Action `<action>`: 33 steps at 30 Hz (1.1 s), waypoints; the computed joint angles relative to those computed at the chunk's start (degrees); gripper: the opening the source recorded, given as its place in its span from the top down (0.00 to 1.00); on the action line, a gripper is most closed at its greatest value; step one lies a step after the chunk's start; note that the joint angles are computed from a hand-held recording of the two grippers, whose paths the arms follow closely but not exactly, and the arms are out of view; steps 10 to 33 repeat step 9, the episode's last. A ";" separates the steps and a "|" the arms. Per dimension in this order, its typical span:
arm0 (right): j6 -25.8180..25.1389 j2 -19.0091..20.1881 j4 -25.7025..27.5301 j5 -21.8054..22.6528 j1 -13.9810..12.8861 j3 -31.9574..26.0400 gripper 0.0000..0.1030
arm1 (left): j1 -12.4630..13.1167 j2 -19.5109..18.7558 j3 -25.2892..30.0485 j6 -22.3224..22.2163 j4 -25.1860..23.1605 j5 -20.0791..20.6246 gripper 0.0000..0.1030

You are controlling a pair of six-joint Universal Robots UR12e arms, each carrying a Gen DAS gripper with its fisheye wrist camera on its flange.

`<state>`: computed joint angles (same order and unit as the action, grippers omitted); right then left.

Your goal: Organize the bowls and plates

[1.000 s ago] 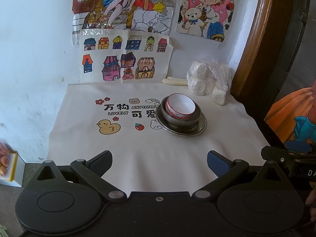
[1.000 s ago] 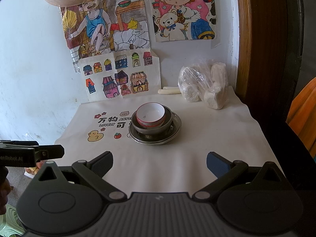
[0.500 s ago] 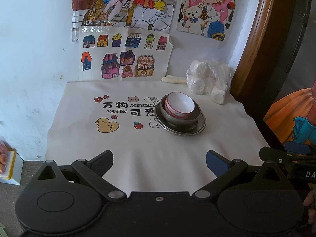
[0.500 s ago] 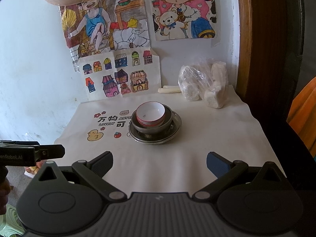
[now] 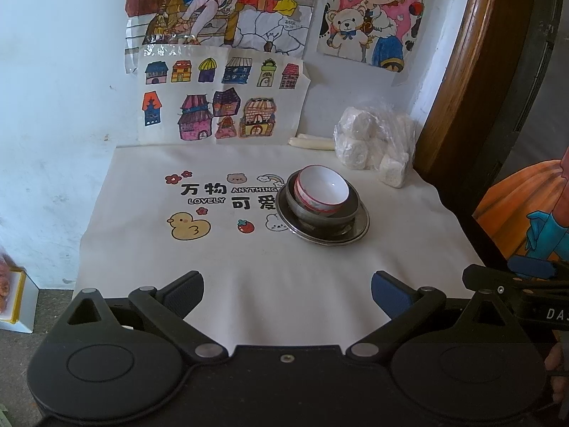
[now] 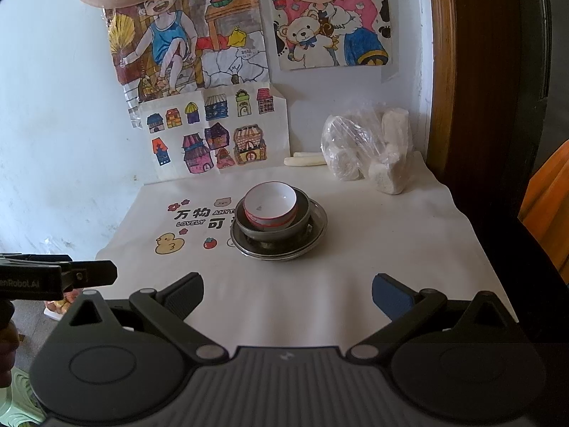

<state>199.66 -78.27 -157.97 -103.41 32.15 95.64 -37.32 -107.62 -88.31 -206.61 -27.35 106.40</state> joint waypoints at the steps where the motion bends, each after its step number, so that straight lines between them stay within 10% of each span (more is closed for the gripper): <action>1: -0.03 0.05 0.02 0.06 -0.06 -0.04 0.00 | 0.00 -0.07 0.08 0.01 0.01 0.00 0.02; 33: -0.46 0.81 0.59 1.41 -1.23 -0.81 0.00 | 0.34 -1.01 1.39 -0.24 -0.63 -0.33 0.02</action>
